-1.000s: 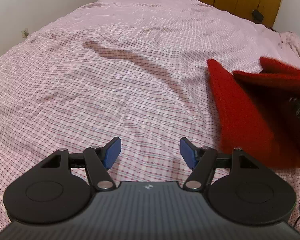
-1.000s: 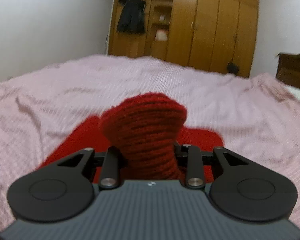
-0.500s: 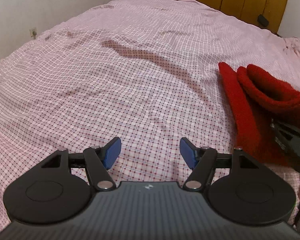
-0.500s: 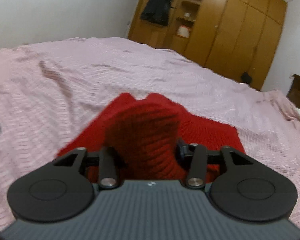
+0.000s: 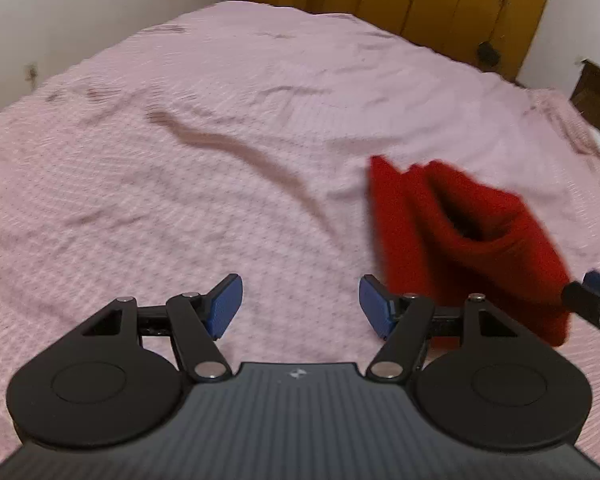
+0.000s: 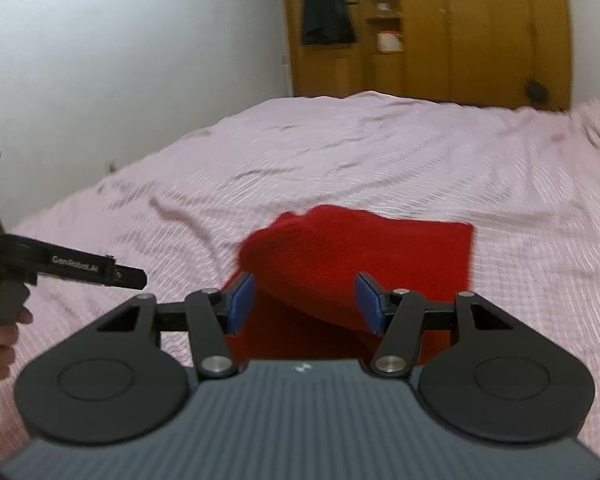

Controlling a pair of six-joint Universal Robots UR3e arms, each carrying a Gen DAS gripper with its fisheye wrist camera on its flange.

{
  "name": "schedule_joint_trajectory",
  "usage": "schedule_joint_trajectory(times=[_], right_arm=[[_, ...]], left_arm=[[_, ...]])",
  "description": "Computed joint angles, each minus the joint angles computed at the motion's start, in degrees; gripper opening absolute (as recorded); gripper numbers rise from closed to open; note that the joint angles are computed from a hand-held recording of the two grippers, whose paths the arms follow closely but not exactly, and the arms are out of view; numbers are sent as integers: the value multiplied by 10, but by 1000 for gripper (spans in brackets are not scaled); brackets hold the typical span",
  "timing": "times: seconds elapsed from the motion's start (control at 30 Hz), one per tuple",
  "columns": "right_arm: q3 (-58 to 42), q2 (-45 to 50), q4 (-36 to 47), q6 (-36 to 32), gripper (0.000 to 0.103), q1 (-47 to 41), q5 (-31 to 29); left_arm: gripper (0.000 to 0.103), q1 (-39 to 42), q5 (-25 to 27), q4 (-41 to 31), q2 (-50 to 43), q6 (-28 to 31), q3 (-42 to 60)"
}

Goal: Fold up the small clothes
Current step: 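Lay the bundle down and open the right gripper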

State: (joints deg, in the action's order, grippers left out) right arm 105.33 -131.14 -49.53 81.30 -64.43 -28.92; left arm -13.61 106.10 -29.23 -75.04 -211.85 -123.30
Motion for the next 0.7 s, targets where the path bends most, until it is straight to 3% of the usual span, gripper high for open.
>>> schedule_joint_trajectory(times=[0.07, 0.1, 0.23, 0.33, 0.53, 0.7], right_arm=[[-1, 21, -27, 19, 58, -18, 9], [17, 23, -85, 59, 58, -16, 14], [128, 66, -459, 313, 58, 32, 5], [157, 132, -623, 423, 58, 58, -23], [168, 204, -717, 475, 58, 85, -45], [188, 257, -891, 545, 58, 127, -74]], left_arm=[[72, 2, -20, 3, -20, -1, 30], [72, 2, -31, 6, -34, -1, 48], [72, 9, -76, 29, -112, -1, 132], [73, 22, -124, 31, -179, 5, 198], [76, 43, -167, 18, -292, -8, 296], [80, 52, -207, 26, -324, -10, 318]])
